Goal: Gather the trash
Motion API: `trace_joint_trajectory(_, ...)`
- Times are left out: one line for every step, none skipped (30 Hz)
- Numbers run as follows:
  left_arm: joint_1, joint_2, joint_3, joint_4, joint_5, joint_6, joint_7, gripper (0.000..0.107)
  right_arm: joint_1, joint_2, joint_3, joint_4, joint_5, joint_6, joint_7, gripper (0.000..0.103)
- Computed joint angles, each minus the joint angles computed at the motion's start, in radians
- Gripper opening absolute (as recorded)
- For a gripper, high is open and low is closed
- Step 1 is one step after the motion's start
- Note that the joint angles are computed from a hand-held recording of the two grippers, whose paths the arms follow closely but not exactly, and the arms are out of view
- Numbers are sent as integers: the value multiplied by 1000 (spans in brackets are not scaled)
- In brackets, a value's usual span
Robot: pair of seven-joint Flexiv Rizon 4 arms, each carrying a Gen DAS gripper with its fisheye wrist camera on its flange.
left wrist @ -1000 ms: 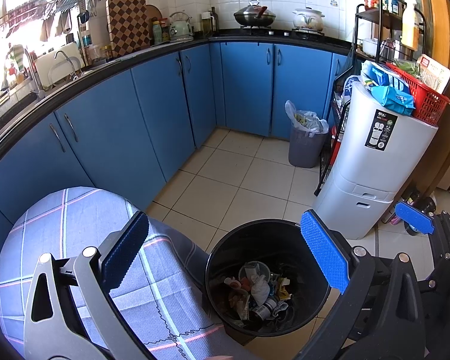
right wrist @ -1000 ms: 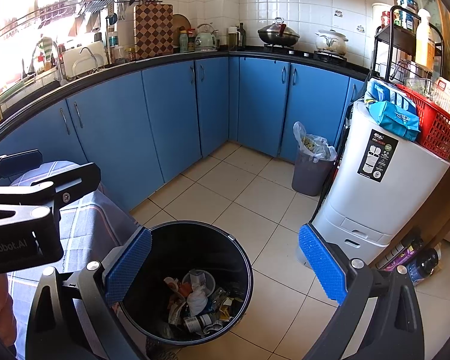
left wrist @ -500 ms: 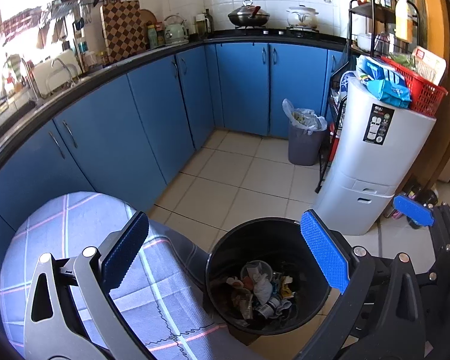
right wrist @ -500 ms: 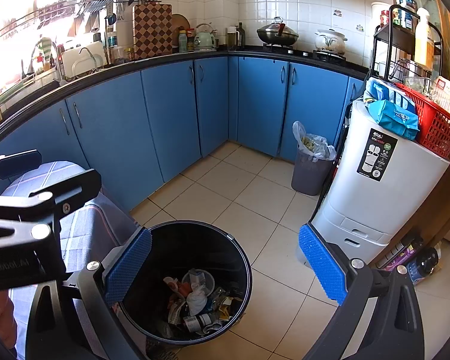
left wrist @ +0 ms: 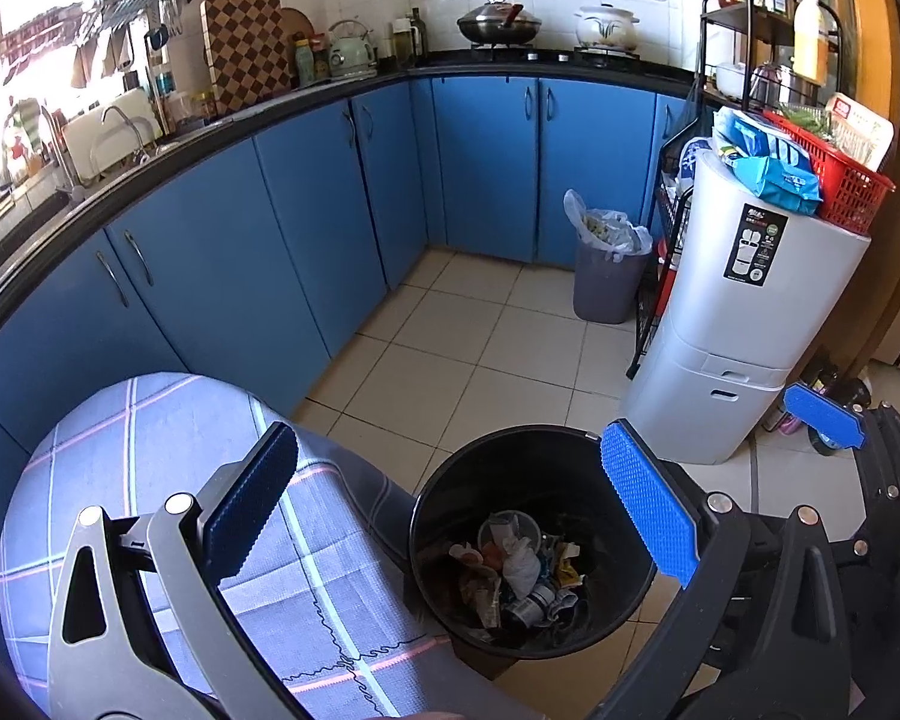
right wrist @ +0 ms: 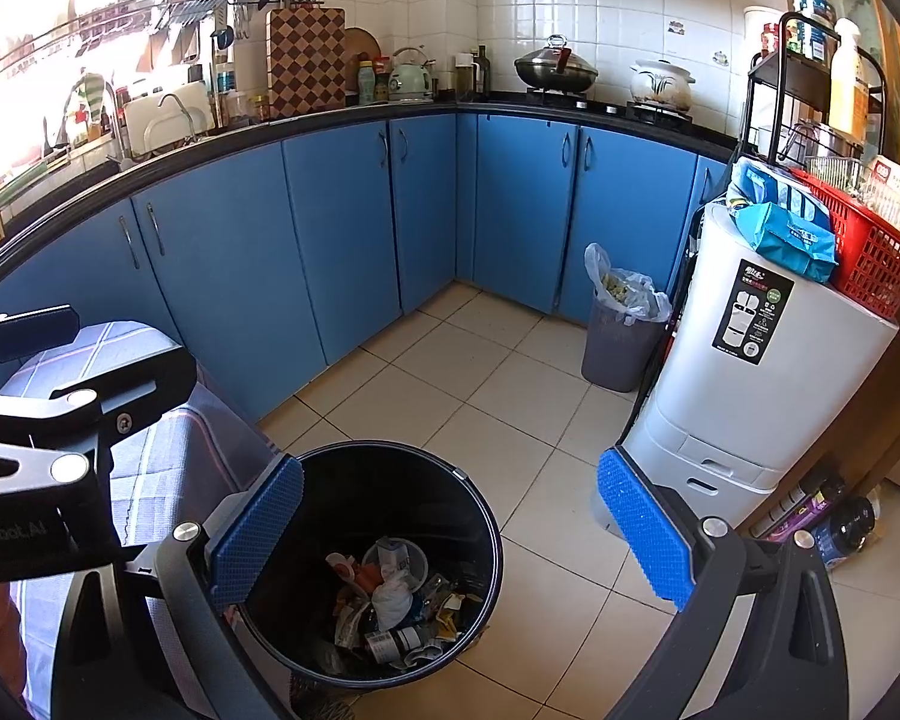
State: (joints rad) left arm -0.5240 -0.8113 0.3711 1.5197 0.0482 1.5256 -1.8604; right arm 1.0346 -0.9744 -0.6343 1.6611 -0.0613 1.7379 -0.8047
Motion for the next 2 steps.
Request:
trace_joint_trajectory(-2,1,2,1,3,2,0,100,0,1,0,0,-1,0,-2,96)
trace_joint_trajectory(-2,1,0,1,3,3,1,100,0,2,-1,1,-1,0,-3,96)
